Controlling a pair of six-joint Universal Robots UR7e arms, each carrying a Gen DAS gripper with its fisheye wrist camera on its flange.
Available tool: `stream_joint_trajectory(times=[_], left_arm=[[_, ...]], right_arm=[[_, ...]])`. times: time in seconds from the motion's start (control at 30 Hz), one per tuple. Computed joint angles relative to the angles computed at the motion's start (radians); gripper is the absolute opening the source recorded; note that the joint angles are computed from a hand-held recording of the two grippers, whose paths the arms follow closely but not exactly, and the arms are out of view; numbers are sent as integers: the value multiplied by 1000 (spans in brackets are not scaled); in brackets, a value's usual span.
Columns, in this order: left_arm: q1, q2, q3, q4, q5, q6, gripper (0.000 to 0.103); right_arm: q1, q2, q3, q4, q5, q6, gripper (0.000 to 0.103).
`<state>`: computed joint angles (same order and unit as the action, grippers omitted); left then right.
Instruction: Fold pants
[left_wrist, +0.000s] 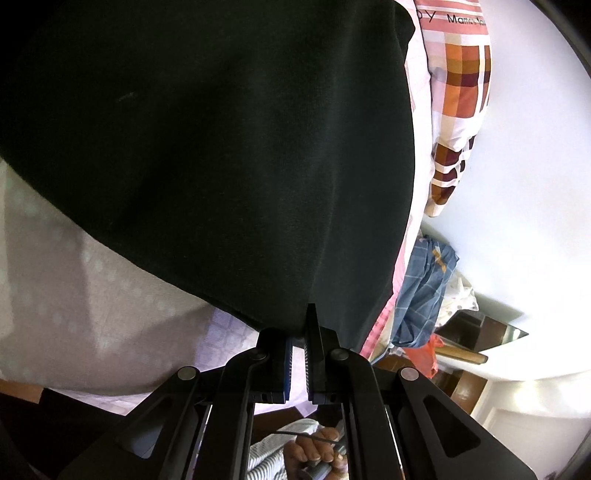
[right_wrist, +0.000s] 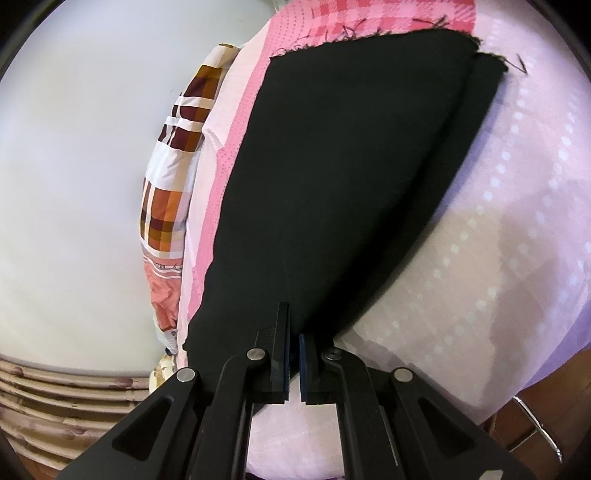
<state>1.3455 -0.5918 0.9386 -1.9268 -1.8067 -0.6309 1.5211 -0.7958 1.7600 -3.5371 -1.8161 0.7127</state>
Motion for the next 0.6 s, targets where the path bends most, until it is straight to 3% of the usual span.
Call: stream_joint_trajectory(times=[0.43, 0.6], left_arm=[[7, -3, -7, 23, -21, 34, 5], [0, 14, -79, 158, -39, 72, 18]], right_arm=[[-6, -6, 14, 4, 10, 19, 0], [-3, -16, 6, 47, 7, 20, 2]])
